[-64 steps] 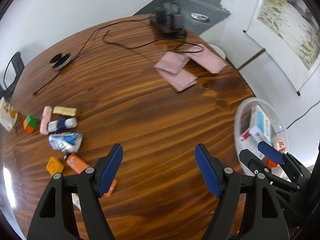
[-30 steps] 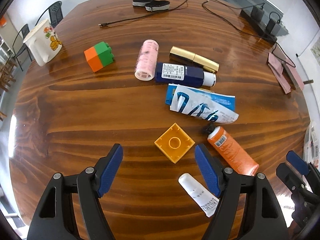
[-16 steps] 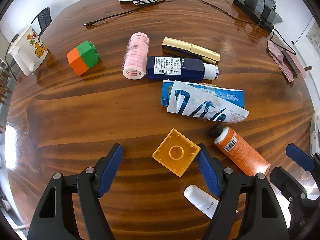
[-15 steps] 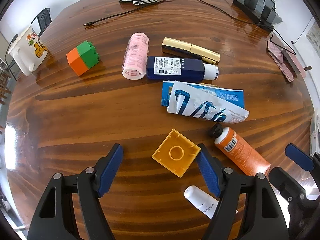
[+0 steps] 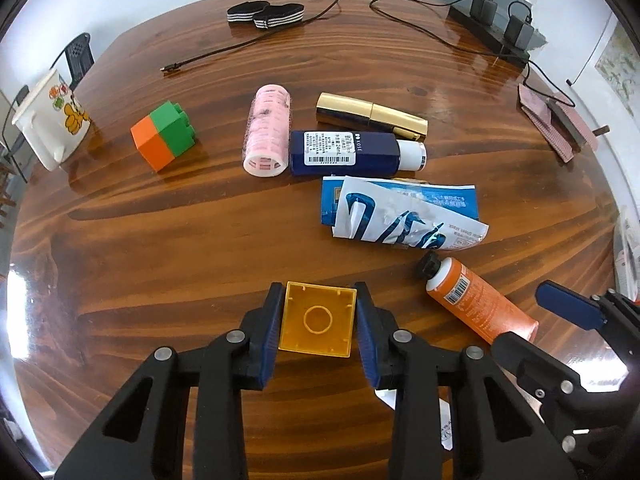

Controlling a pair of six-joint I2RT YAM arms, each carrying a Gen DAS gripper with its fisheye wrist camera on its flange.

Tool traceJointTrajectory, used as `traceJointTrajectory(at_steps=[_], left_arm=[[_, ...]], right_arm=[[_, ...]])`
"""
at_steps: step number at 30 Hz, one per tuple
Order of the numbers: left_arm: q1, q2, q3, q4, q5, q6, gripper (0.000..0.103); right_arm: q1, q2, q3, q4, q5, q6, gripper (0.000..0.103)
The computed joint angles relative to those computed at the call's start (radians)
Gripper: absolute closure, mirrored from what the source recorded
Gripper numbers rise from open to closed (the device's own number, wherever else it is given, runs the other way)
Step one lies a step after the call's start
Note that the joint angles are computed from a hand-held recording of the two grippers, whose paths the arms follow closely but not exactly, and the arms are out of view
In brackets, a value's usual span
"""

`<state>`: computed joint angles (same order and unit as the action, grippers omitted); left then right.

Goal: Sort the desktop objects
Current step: 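Grasp the orange tube with the right gripper while the left grasps the yellow brick, then carry the orange tube and yellow brick with both grippers over the bowl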

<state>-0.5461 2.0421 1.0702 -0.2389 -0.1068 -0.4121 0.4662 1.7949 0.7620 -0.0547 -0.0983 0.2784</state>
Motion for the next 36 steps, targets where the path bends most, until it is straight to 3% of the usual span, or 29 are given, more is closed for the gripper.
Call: traceJointTrajectory(at_steps=[10, 15, 23, 28, 36], left_arm=[[0.001, -0.071, -0.060, 0.011, 0.010, -0.012, 0.067], [0.001, -0.074, -0.053, 0.001, 0.004, -0.015, 0.067], [0.005, -0.080, -0.059, -0.002, 0.001, -0.026, 0.067], [-0.001, -0.129, -0.103, 0.007, 0.010, -0.020, 0.067], [-0.076, -0.152, -0.068, -0.022, -0.019, -0.044, 0.067]], right_arm=[[0.028, 0.053, 0.043, 0.003, 0.008, -0.009, 0.038], [0.052, 0.105, 0.086, 0.006, 0.042, -0.031, 0.047], [0.093, 0.135, 0.090, 0.046, 0.109, -0.076, 0.072], [0.076, 0.111, 0.063, 0.046, 0.081, -0.050, 0.073], [0.011, -0.050, -0.067, 0.066, 0.037, -0.010, 0.073]])
